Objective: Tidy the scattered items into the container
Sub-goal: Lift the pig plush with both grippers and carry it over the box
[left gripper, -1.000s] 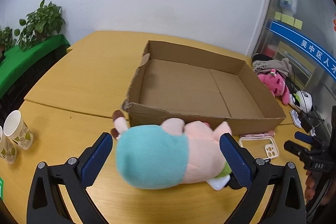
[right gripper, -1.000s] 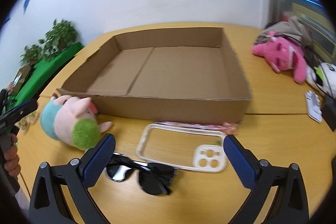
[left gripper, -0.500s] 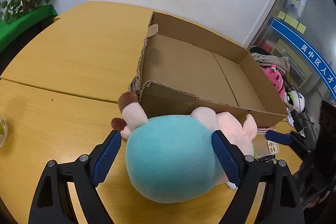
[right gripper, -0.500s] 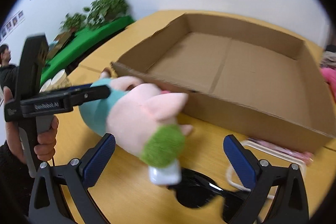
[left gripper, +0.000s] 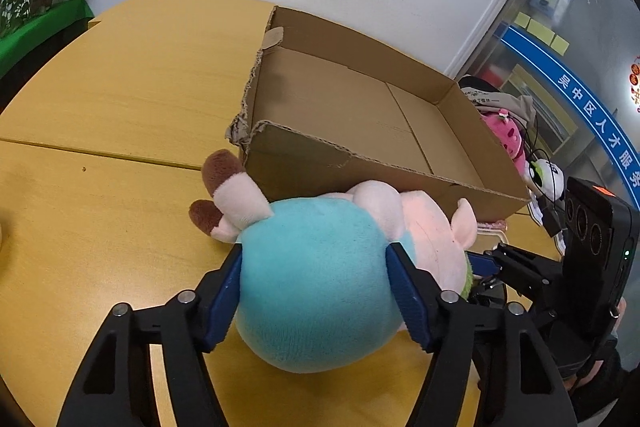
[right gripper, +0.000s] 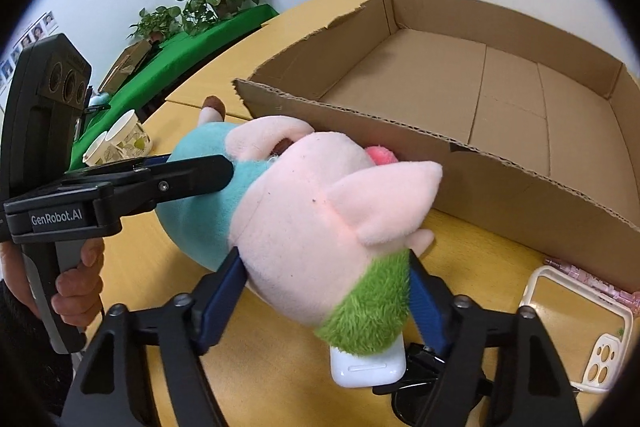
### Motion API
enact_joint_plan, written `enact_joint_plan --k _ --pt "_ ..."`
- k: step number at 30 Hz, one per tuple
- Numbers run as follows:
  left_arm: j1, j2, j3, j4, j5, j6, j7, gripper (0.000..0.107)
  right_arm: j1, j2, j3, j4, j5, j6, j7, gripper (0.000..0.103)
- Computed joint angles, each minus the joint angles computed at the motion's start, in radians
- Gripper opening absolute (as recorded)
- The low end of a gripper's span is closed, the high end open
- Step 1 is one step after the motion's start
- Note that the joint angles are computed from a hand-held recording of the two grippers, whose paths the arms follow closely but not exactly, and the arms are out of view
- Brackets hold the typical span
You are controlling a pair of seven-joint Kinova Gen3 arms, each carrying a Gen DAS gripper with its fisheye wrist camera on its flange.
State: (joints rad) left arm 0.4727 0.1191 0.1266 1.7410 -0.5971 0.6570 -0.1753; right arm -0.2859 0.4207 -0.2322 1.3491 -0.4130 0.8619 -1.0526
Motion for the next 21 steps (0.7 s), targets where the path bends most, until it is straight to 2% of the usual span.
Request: enact_joint_plan --k 3,6,9,15,21 --pt "0.034 0.004 0.013 -0.039 -0.033 0.079 0.029 0.07 0.014 -0.029 -0.006 0.035 -0.012 -0.022 0.026 0.065" --pt "0.074 0.003 0.025 -0.08 -0.109 0.148 0.077 0.07 0.039 -0.059 -0.017 0.06 -0.055 -0.034 0.056 0.063" --pt "0.097 0.003 0.037 -0.135 -0.183 0.194 0.079 0.07 0.069 -0.089 -0.02 0.063 -0.107 -0.044 0.094 0.063" --pt "0.085 0.019 0.033 -0.27 -0.237 0.194 -0.051 0.07 0.106 -0.144 -0.001 0.015 -0.169 -0.076 0.16 0.062" --pt "0.058 0.057 -0.006 -0.427 -0.229 0.155 -0.24 0.07 0.099 -0.125 0.033 -0.148 -0.12 -0.057 0.146 0.062"
